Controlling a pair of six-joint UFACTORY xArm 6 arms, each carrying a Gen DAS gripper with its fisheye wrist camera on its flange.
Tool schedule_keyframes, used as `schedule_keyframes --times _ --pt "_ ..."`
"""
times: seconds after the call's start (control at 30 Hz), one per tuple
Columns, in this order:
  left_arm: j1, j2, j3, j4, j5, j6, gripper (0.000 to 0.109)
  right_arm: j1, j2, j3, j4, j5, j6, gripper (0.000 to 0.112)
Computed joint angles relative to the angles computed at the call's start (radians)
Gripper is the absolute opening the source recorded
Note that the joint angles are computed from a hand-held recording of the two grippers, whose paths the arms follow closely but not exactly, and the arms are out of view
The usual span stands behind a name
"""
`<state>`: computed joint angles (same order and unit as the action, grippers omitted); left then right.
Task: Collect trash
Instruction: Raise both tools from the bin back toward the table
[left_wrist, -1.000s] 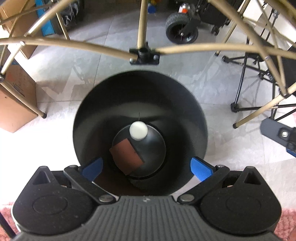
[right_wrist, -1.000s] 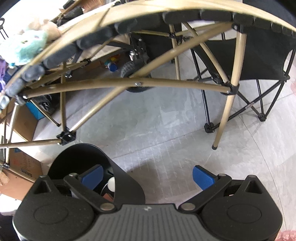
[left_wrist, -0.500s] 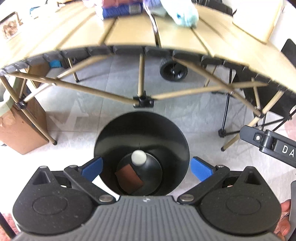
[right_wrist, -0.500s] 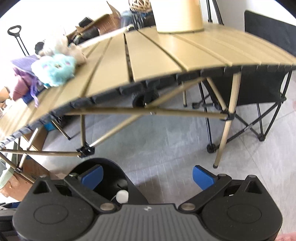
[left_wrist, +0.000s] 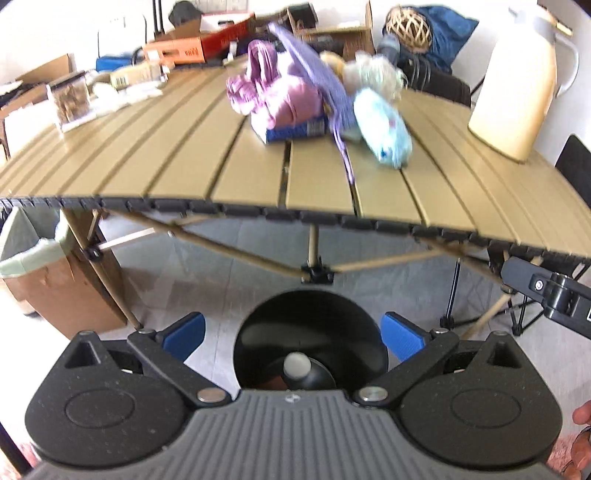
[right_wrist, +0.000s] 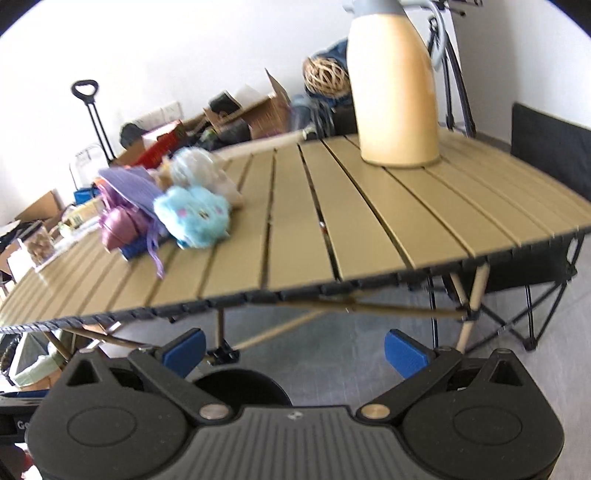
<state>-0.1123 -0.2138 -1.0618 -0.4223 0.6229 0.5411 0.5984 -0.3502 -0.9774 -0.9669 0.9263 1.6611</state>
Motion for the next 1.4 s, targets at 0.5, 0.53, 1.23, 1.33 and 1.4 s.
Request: schedule_keyframes --times 0.5,0.53,1.23,1.33,1.4 --pt "0.026 0.051 -0.106 -0.155 -0.109 0.076 0.103 -0.003 0.077 -0.136 -0.264 -0.088 0.034 0.103" --pt "0.029 0.062 -0.121 -0.171 -0.107 0.086 0.103 -0.005 0.084 -0.144 -0.289 -0.09 0.046 0.103" --pt "0.027 0.384 -0.48 -0.129 -0.159 -0.026 0.103 -0.197 0.358 -0.381 -0.328 -0.338 -0.05 0.103" --pt "0.027 0.446 -0.557 -0.096 -0.145 -0.069 0.103 -0.219 0.415 -0.431 -0.285 -0.364 -0.11 0.103" --pt "0.029 0.479 -0.599 -0.095 -0.135 -0.08 0.103 -0.222 0.452 -0.464 -0.261 -0.347 -0.153 0.103"
